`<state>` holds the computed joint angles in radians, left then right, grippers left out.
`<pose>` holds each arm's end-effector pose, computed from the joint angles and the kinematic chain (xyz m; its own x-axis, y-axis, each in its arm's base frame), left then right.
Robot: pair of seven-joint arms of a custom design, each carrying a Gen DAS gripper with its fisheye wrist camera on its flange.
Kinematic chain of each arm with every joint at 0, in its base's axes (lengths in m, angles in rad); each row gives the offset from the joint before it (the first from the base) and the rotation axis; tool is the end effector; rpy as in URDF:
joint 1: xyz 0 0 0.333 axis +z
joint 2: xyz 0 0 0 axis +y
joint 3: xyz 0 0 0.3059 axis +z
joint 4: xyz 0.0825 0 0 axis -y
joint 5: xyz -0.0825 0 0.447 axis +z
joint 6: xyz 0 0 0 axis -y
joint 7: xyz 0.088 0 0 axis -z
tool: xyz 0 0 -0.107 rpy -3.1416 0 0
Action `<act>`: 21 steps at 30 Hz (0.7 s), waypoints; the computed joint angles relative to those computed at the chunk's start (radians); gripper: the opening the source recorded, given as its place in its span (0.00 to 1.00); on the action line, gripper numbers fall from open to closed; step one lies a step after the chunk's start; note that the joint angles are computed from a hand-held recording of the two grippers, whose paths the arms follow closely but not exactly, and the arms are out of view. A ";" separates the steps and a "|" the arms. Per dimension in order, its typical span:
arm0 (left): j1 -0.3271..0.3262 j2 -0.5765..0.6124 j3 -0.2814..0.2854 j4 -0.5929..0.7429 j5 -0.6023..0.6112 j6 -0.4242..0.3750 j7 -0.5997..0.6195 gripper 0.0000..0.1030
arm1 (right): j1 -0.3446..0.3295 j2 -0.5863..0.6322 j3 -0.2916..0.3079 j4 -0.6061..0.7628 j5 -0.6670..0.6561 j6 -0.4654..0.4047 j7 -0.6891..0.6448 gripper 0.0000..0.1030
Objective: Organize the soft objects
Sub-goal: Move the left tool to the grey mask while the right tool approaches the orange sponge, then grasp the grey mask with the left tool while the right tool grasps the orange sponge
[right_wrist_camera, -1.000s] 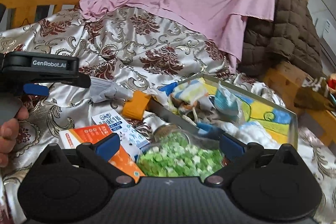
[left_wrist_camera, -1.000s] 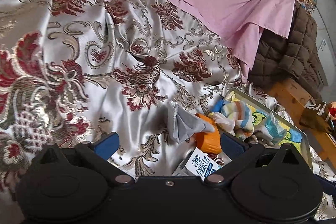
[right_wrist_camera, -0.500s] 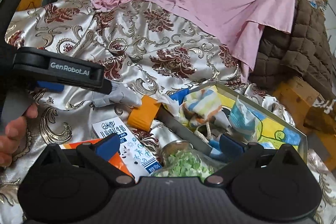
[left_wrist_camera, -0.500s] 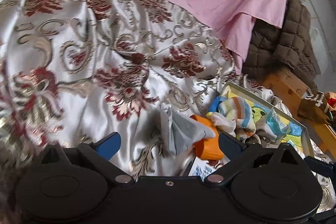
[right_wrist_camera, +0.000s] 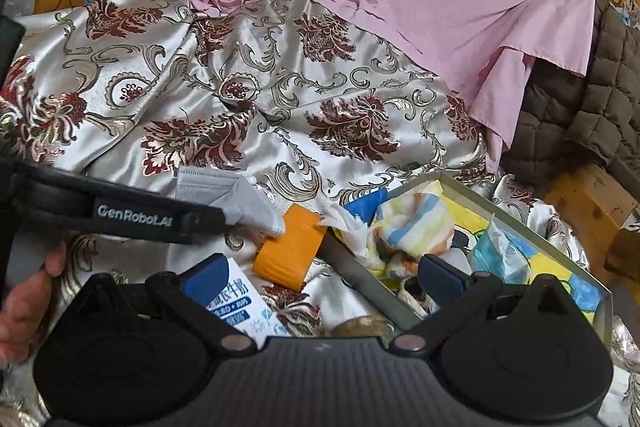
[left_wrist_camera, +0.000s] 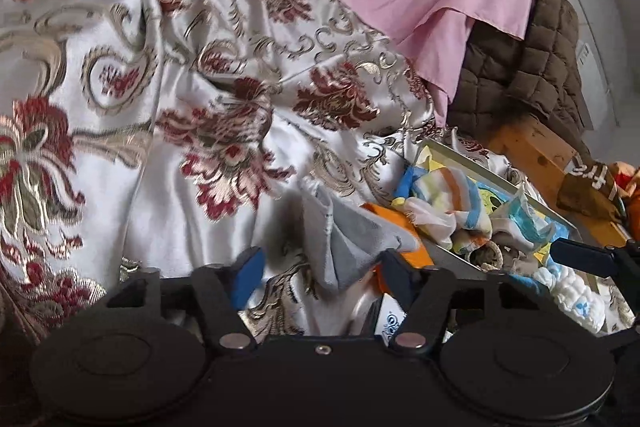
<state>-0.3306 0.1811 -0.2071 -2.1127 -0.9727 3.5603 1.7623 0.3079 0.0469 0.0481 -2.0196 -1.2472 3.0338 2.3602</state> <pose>0.5855 -0.2248 0.3950 0.1092 -0.8525 0.5112 -0.4542 -0.5002 -0.7372 0.5773 0.2912 0.4610 0.4462 -0.7880 0.4242 -0.3097 -0.5807 -0.7529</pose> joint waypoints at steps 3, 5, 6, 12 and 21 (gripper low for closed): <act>0.010 0.001 -0.003 -0.006 0.025 -0.008 -0.042 0.53 | 0.001 0.022 0.009 0.015 0.128 -0.020 -0.098 0.99; 0.006 0.003 0.000 -0.005 0.024 -0.005 -0.039 0.50 | 0.004 0.035 0.015 0.022 0.241 -0.036 -0.187 0.97; 0.005 0.004 0.001 -0.004 0.024 -0.005 -0.037 0.49 | 0.005 0.043 0.019 0.027 0.299 -0.042 -0.237 0.95; 0.022 0.004 -0.007 -0.020 0.089 0.000 -0.114 0.41 | 0.027 0.085 0.018 0.067 0.505 -0.091 -0.381 0.90; 0.033 0.000 -0.005 -0.041 0.153 0.002 -0.204 0.39 | 0.045 0.123 0.013 0.108 0.650 -0.153 -0.469 0.87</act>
